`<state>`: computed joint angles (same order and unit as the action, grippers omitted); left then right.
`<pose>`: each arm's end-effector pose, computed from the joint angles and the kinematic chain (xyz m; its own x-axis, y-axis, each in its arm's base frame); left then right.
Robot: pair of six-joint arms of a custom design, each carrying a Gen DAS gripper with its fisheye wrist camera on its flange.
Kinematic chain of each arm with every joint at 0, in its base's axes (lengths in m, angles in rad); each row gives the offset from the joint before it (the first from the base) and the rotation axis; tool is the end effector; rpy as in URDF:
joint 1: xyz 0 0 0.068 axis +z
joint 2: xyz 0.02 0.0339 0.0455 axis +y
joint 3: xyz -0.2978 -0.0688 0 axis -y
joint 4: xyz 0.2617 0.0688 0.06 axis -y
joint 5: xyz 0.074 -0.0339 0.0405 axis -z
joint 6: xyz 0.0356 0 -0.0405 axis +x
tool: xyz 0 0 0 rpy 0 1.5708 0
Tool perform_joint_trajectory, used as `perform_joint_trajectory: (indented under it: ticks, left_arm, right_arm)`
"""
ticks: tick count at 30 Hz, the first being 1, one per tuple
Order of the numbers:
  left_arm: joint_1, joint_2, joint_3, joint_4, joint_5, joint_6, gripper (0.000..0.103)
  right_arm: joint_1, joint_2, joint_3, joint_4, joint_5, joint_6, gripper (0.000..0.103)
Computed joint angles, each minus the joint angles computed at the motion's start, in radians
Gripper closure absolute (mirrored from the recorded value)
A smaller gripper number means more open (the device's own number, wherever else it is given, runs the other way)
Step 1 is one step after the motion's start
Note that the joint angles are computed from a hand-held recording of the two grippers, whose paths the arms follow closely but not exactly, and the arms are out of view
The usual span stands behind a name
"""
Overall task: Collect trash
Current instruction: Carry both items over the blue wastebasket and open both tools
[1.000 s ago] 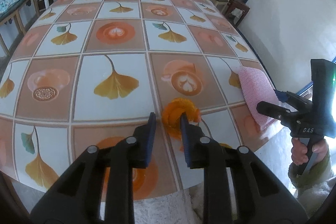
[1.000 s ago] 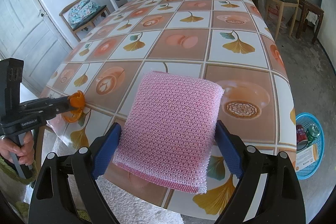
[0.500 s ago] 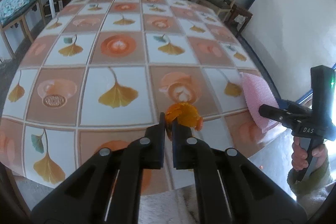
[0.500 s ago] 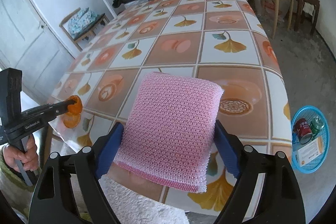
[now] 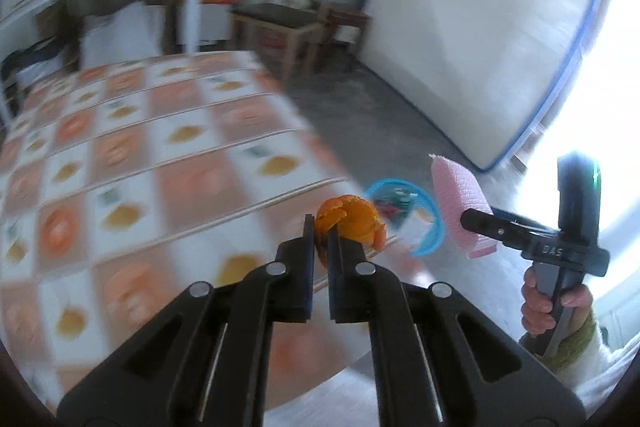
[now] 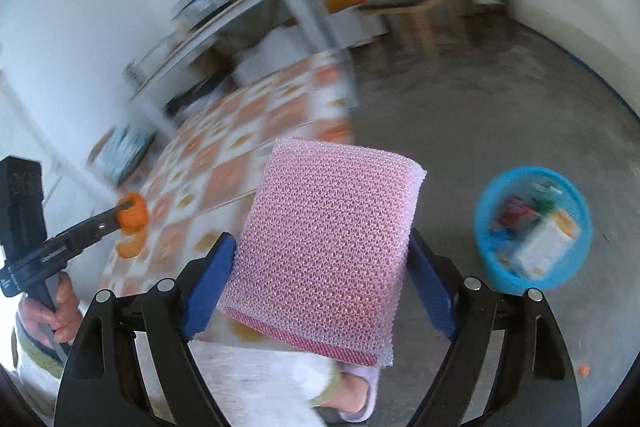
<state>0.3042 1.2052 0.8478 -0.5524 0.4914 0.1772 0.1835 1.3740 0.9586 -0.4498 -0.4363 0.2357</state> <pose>0.2382 0.0572 0.2731 -0.7392 -0.0692 -0.6699 0.1449 0.9551 -0.2584 0.2867 0.0685 0.2739 -0.8293 0.0614 -0.5554 -0.2480 0.8503 0.4642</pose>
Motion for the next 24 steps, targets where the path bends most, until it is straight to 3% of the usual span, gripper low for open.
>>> perform_joint_trajectory:
  ticks: [4,8,13,19,21,22,23,24]
  left_arm:
    - [-0.257,0.192,0.106,0.068,-0.076,-0.132,0.099]
    - [-0.448,0.422,0.237,0.105,-0.185,-0.180,0.099]
    - [-0.570,0.765,0.512,0.024,-0.238,-0.241,0.099]
    - [-0.635,1.040,0.849,-0.100,-0.264,-0.289,0.099]
    - [-0.640,1.102,0.937,-0.116,-0.268,-0.311,0.087]
    - [-0.640,1.119,0.962,-0.121,-0.272,-0.317,0.065]
    - [-0.644,1.150,1.007,-0.132,-0.290,-0.328,0.051]
    - [-0.645,1.158,1.016,-0.124,-0.312,-0.342,0.051]
  right_arm:
    - [-0.247,0.038,-0.032,-0.042,-0.020,-0.037,0.021]
    - [-0.371,0.135,-0.044,-0.050,-0.017,-0.063,0.021]
    - [-0.434,0.315,-0.024,0.011,-0.022,-0.057,0.021]
    - [-0.406,0.544,0.094,0.128,0.046,-0.027,0.021]
    - [-0.379,0.629,0.139,0.194,0.095,-0.024,0.017]
    - [-0.365,0.674,0.169,0.209,0.111,-0.016,0.016]
    - [-0.358,0.725,0.202,0.214,0.127,-0.009,0.016]
    - [-0.357,0.772,0.232,0.206,0.138,0.003,0.016]
